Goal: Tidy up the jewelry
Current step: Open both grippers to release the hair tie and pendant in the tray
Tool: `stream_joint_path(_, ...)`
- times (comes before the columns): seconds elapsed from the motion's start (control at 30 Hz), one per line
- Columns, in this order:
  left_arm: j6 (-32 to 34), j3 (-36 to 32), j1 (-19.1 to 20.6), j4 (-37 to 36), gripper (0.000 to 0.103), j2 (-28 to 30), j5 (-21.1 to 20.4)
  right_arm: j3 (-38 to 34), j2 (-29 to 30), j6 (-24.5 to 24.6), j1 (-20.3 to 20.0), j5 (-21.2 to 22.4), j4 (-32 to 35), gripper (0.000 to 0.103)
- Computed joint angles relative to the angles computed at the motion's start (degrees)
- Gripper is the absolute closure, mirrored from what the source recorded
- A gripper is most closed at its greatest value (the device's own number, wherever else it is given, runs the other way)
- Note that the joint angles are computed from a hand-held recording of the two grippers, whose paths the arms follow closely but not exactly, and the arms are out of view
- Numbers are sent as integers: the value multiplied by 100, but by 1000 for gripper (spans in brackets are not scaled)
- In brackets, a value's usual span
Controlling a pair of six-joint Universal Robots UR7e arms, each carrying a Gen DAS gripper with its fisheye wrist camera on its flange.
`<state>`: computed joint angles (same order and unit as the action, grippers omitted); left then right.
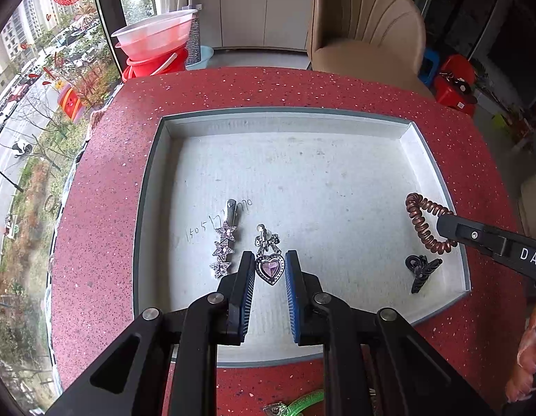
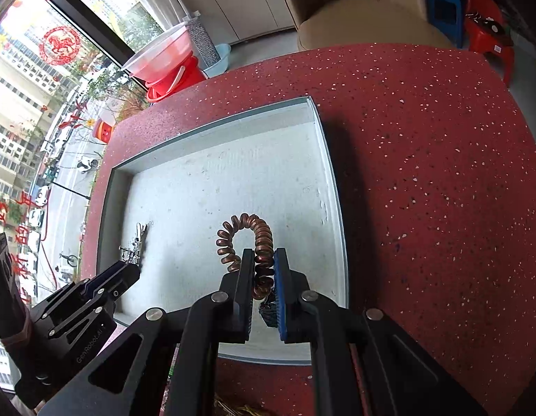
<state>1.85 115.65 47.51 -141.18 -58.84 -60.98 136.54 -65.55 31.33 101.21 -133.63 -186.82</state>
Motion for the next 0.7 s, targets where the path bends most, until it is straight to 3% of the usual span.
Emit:
stream_joint_path(0.3,-63,108,-62,-151,67,333,363,-104,173,-234,-316,125,10,91)
stream_joint_path(0.53,83,222,-145,-393,66,400,628,-23,85,-100,-487,252,273,89)
stream_joint_path(0.57,81,214,-157,-361,66,402,649,-17,80,-110,-478,232,266,86)
stream_joint_path(0.63,50,177,-153,-270,66,395,654,-15,68,-102,-444,162,278,64)
stream_joint_path(0.7,-34,143,-132,-181,66,370,614,32,55,-178,-429,232,93,58)
